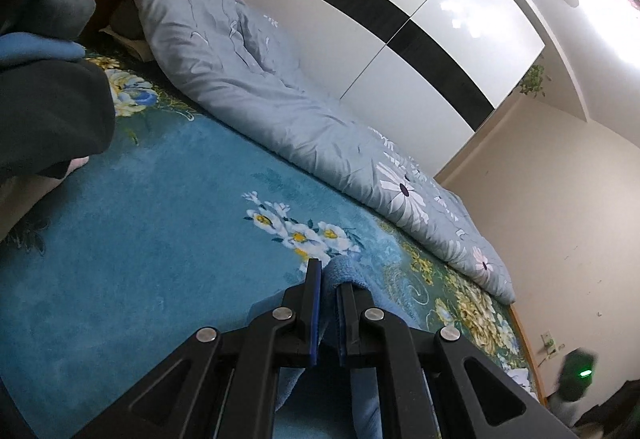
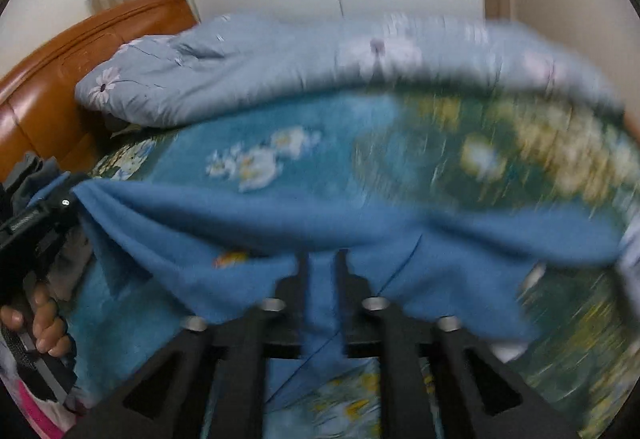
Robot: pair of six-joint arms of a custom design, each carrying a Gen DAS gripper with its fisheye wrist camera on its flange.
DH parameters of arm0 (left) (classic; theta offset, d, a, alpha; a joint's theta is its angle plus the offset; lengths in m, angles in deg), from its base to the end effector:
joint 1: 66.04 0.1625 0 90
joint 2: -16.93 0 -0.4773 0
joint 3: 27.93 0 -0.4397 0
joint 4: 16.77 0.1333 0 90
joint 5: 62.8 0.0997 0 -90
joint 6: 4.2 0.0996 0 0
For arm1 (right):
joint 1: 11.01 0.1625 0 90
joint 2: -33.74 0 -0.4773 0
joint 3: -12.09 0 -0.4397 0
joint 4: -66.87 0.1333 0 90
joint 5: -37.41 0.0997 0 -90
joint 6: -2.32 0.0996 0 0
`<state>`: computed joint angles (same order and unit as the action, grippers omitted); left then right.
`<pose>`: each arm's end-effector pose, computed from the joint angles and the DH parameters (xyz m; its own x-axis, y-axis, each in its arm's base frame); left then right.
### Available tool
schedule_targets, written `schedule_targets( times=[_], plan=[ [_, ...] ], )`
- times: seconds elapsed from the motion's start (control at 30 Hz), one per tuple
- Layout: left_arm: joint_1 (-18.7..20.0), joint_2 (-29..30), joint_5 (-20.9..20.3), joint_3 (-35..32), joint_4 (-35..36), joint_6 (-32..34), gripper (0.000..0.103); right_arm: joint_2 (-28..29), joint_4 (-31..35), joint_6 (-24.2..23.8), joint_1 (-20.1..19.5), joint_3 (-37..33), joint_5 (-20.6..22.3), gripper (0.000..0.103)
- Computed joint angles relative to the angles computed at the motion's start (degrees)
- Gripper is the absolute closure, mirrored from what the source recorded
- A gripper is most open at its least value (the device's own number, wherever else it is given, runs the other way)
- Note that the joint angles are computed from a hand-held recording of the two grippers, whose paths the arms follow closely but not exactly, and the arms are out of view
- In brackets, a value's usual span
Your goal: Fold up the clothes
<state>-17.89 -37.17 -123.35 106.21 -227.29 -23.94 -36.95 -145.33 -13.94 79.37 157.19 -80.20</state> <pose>-0.1899 -0.4852 0.1148 -0.9824 0.1317 -0.1327 0.1867 0.6492 -0.7373 0.0898 -0.4078 0.2040 -0.8516 0.1358 0.5063 -0.2530 0.7394 -0.6239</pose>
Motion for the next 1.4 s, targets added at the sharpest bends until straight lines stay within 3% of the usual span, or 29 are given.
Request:
schedule_targets(
  times=[0.03,0.23,0.33,0.43,0.5,0.53,0.57,0.77,0.9,1.03,1.2,1.4],
  plan=[
    [0.2,-0.1,-0.3,0.0,0.3,-0.3,0.097,0.2,-0.1,2.5,-1.9,0.5,2.1,0.054],
    [0.6,-0.3,-1.0,-0.2,1.0,-0.7,0.097,0.2,0.5,11.8,-9.4,1.5,10.5,0.051],
    [0.8,-0.4,-1.6,-0.2,0.5,-0.7,0.097,0.8,1.1,13.3,-10.2,1.0,13.5,0.050],
    [1.0,-0.8,-1.8,0.1,-0.7,-0.6,0.097,1.7,1.5,15.3,-9.4,0.0,12.7,0.051],
    [1.2,-1.1,-1.4,0.3,-1.0,-0.9,0.097,1.9,2.5,16.3,-8.4,-0.8,11.6,0.071],
    [1.6,-1.4,-1.8,0.4,-1.2,-1.3,0.097,1.8,3.4,16.7,-7.9,-1.3,10.9,0.089],
    [2.0,-1.7,-2.1,0.4,-1.5,-1.7,0.097,1.7,4.3,17.0,-7.3,-1.7,10.3,0.098],
    [2.0,-3.0,-0.9,1.9,-5.9,-1.6,0.097,2.0,6.8,13.9,-0.4,-6.4,5.2,0.101],
    [-2.0,-3.3,6.7,4.7,-17.7,3.6,0.097,2.7,8.9,10.7,5.7,-12.1,3.1,0.101],
    [-4.3,-3.8,9.6,6.4,-25.1,8.2,0.097,3.5,10.1,7.1,11.0,-17.4,3.1,0.101],
    [-2.5,-4.9,2.5,6.0,-19.8,7.4,0.096,3.0,8.9,3.6,14.3,-20.4,1.2,0.101],
    [-3.1,-3.9,-7.9,3.8,-8.1,11.1,0.096,-1.6,5.9,0.5,12.0,-17.2,-5.0,0.101]
  ],
)
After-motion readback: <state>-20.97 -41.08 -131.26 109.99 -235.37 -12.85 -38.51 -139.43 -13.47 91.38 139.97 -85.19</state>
